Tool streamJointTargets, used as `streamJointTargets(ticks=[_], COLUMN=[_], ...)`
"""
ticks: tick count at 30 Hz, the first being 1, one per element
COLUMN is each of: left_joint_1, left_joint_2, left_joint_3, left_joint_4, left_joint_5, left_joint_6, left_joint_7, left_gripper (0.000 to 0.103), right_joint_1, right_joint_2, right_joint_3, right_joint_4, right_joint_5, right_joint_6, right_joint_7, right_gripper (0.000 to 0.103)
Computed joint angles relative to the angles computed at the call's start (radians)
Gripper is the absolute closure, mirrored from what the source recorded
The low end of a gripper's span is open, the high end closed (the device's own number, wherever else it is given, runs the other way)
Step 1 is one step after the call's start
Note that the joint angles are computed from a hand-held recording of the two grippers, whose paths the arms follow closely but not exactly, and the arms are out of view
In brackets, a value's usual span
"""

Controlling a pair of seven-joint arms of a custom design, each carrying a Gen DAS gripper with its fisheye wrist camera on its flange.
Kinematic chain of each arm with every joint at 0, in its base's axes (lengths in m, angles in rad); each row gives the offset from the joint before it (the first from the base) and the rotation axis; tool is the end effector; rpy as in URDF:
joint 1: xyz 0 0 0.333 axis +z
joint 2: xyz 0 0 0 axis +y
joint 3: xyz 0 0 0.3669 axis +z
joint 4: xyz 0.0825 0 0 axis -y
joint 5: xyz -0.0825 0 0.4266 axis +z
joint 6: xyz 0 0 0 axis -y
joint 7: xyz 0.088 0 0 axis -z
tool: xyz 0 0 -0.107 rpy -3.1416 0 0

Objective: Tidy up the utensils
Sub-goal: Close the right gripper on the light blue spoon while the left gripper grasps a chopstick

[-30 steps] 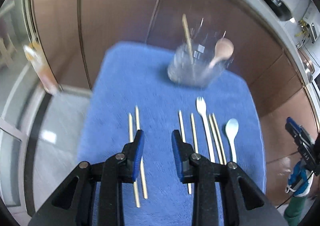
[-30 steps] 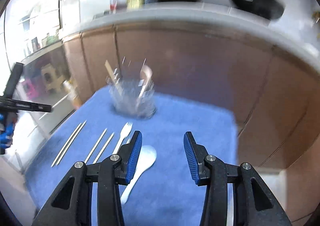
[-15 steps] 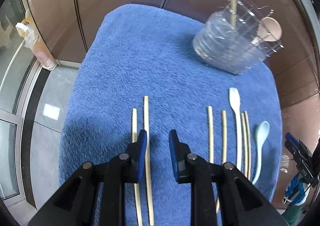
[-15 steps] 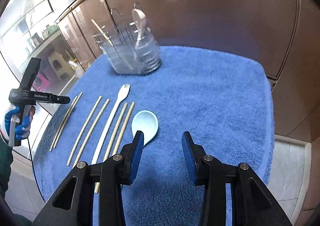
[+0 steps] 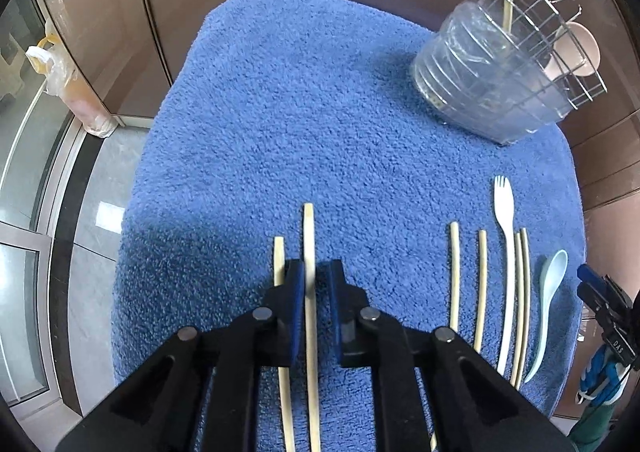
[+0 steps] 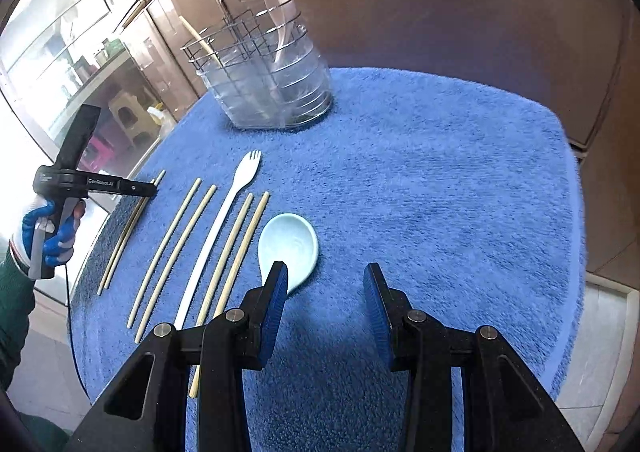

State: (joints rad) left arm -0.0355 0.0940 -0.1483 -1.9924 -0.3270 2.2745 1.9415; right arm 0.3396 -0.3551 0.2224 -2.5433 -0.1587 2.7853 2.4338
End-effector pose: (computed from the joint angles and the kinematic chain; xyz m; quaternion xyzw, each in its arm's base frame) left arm 0.6236 -0.1217 0.4652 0.5597 -0.8115 0.1671 0.0182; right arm 0.3992 0.2657 0.4817 -0.6191 0.7262 -0.1071 0.2791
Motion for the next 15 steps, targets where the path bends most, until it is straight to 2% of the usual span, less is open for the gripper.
streamJointTargets(ticks=[5, 9, 13, 15], left_joint_1=[0.005, 0.008, 0.017, 0.018], left_joint_2=[0.028, 0.04, 0.054, 0.053], left_joint_3=[0.001, 0.0, 0.001, 0.0], left_joint_4=[0.037, 0.057, 0.076, 0.074], left_joint_5=[-0.003, 0.005, -0.01, -0.012], left_joint_6=[-0.04, -0.069, -0.098, -0.096], left_joint_7=[-0.011, -0.027, -0.047, -0.054], left_gripper=[0.093, 0.096, 0.098, 0.098], right_joint_1=[0.092, 0.195, 0.2, 0.191], right_joint_2=[0.062, 0.118, 0.165, 0.179], right_joint_3=[-0.109, -0.212, -0.224, -0.219], right_joint_4=[0.01, 0.039, 0.088, 0.103], right_joint_5=[0.162, 0.395, 0.508, 0.553], right_joint_6=[0.068, 0.085, 0.034, 0.024], right_joint_7=[-0.169, -0.416, -0.566, -0.628], right_gripper=[0.072, 0.075, 0.075, 0.083])
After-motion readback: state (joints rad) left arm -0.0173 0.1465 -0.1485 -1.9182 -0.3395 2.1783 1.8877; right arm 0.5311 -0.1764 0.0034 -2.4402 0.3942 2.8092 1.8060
